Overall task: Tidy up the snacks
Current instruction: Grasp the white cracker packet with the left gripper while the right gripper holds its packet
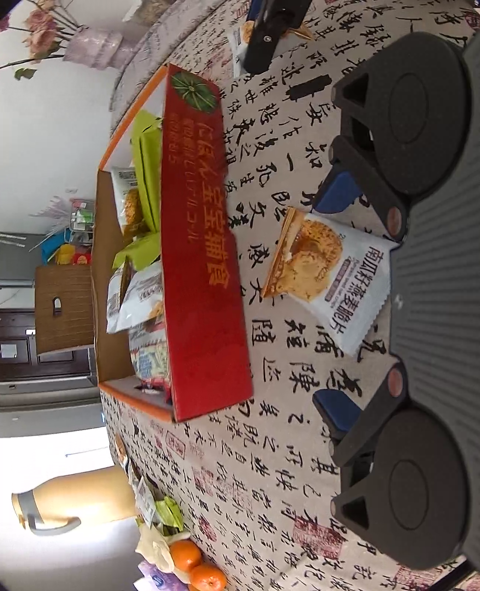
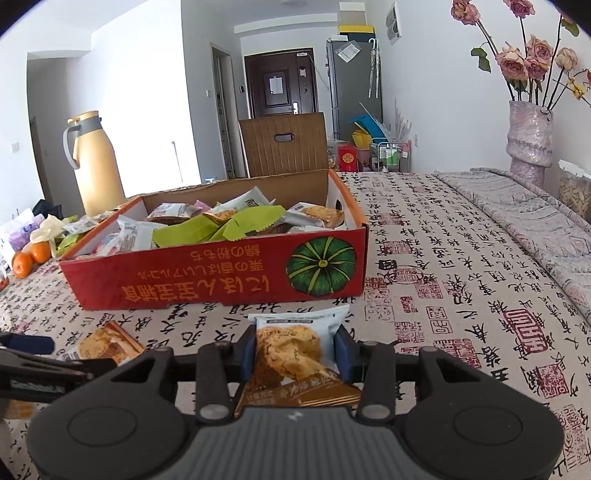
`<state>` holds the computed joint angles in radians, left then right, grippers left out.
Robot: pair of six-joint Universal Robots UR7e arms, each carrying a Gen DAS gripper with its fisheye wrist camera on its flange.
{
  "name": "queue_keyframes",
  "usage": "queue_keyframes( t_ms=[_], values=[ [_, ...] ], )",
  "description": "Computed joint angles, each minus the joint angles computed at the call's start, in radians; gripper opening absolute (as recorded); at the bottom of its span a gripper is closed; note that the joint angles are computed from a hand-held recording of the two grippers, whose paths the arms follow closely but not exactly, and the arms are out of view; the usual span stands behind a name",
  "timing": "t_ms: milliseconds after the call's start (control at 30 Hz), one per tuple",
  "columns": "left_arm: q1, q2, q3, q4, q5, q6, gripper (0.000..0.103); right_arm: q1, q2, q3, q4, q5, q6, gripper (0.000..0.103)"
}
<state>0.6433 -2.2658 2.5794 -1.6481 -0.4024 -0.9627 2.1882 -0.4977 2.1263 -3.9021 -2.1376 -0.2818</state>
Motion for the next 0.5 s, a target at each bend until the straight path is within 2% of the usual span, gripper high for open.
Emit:
queue_keyframes(
  t_ms=[233,433,500],
  values=[
    [0.041,0.026,0.016,-0.145,-0.003,0.098,0.1,-0.004,0.0,0.001,0.01,0.005,0.008,0.041],
    [0.025,0.009,0.034,-0.196,0.001,0.157,0.079,-0.004,0.001,-0.001,0.016,0.006,0.009,0.041],
    [0.017,0.0,0.039,-0.199,0.004,0.163,0.068,-0.003,0.001,0.0,0.018,0.007,0.009,0.041]
  ],
)
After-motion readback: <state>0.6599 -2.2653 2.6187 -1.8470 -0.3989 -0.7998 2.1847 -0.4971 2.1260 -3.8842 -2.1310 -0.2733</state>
